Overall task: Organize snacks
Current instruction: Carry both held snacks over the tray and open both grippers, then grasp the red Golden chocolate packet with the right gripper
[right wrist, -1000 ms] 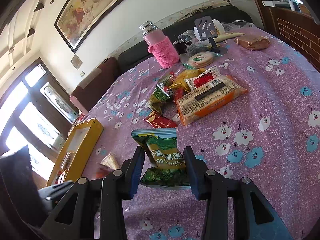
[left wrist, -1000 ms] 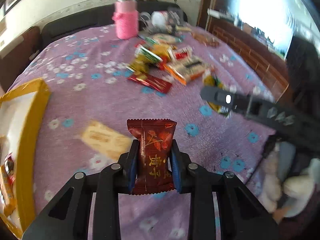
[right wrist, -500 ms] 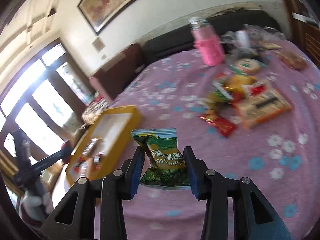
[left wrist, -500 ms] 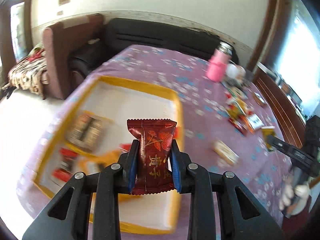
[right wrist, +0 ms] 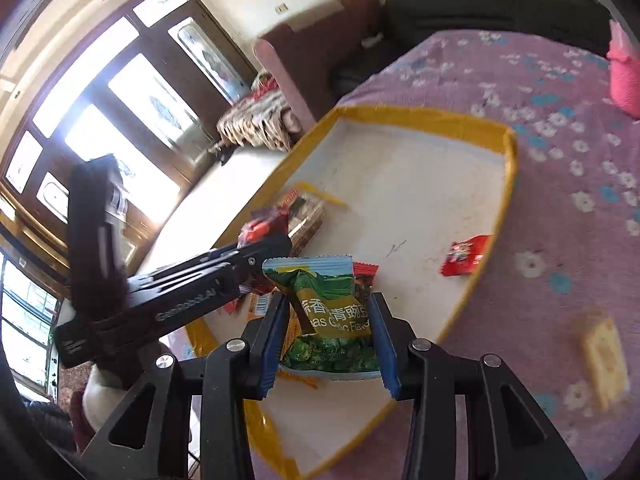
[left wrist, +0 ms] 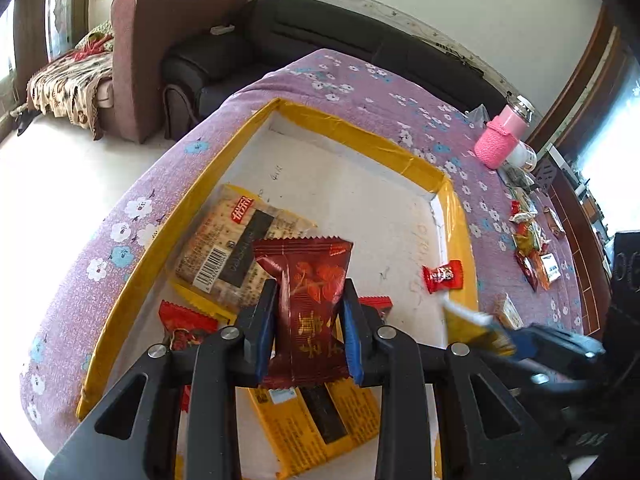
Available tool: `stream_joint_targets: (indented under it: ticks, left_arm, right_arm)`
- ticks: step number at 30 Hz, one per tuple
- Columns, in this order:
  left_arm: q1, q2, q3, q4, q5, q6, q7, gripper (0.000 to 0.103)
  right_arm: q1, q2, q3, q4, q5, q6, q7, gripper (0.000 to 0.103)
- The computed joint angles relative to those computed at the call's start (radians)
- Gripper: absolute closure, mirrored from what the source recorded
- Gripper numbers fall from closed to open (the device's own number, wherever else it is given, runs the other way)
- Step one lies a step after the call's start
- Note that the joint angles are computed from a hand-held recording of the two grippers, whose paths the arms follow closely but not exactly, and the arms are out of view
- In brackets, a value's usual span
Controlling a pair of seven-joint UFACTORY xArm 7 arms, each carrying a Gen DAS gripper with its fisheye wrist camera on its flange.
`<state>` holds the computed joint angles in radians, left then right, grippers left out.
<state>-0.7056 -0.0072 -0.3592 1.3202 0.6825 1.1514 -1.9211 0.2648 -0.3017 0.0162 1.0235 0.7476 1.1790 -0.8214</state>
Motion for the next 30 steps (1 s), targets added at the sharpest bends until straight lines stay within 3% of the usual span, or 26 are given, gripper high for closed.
stream_joint_targets:
  ticks: [6,10,14,17,20,25,30]
  left_arm:
    - [0.029,-0.053,-0.004,-0.066,0.008,-0.069,-0.02,0.072]
    - [0.034,-0.075,-0.031,-0.072,0.058,-0.073,-0.053,0.062]
    - [0.013,-0.062,-0.076,-0.013,0.128,-0.009,-0.1,0.049]
    - [-0.035,-0.003,-0.101,0.093,0.194,0.091,-0.104,0.032]
    - [-0.114,0.087,-0.103,0.219,0.296,0.169,-0.097,0.023]
    - [-0.187,0.213,-0.057,0.358,0.343,0.073,-0.068,0.023]
    - [-0.235,0.382,-0.008,0.523,0.296,-0.018,0.004,0.023]
  right_arm:
    - [0.025,0.024,0.033,-0.029,-0.006,-0.103,0.03,0.059]
    - [0.016,0.027,-0.004,0.005,0.049,-0.049,0.014,0.052]
    - [-0.021,0.007,-0.049,0.041,0.083,-0.019,-0.016,0.049]
    - [-0.077,0.019,-0.101,0.079,0.091,0.008,-0.036,0.048]
    - [-0.148,0.067,-0.14,0.132,0.092,0.006,-0.034,0.045]
    - [-0.298,0.213,-0.201,0.256,0.109,0.023,0.001,0.044]
    - [-0.404,0.319,-0.191,0.334,0.118,0.029,0.016,0.044]
